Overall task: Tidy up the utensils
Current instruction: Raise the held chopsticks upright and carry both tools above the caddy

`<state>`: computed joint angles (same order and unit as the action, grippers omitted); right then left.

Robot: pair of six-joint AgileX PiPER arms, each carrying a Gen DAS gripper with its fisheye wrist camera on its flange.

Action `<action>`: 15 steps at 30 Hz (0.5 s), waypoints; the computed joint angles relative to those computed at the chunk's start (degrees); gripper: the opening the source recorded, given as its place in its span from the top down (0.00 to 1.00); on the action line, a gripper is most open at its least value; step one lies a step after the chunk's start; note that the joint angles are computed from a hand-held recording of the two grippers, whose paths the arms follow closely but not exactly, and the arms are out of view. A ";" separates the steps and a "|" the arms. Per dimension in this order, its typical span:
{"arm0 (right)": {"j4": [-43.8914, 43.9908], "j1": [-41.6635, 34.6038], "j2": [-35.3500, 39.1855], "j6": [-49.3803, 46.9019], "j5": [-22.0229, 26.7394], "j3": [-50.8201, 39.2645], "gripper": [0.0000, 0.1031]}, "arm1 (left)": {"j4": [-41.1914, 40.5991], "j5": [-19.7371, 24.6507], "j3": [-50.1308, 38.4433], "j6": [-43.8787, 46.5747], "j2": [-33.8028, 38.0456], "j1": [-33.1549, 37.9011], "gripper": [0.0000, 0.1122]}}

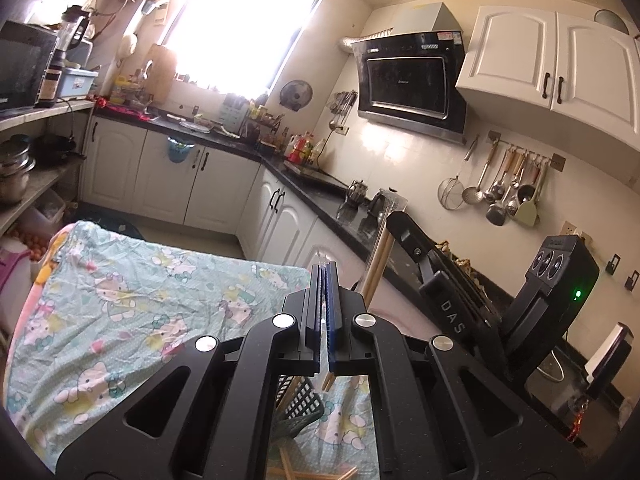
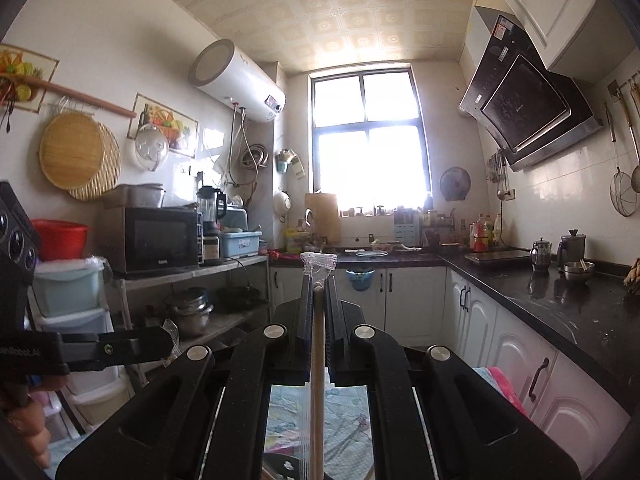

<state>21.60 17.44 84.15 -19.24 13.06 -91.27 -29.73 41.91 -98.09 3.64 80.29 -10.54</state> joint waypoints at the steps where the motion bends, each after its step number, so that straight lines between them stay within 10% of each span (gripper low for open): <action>1: 0.21 0.10 0.02 -0.46 -0.82 0.87 0.95 | -0.01 -0.20 0.44 -0.11 0.08 -0.07 1.00; 15: -2.45 0.77 1.24 2.61 -8.23 8.08 0.95 | 1.34 -4.37 6.82 -0.26 -0.15 -1.96 1.00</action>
<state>19.15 18.22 85.39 -16.63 4.83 -83.19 -28.39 37.55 -91.26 3.38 80.14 -12.50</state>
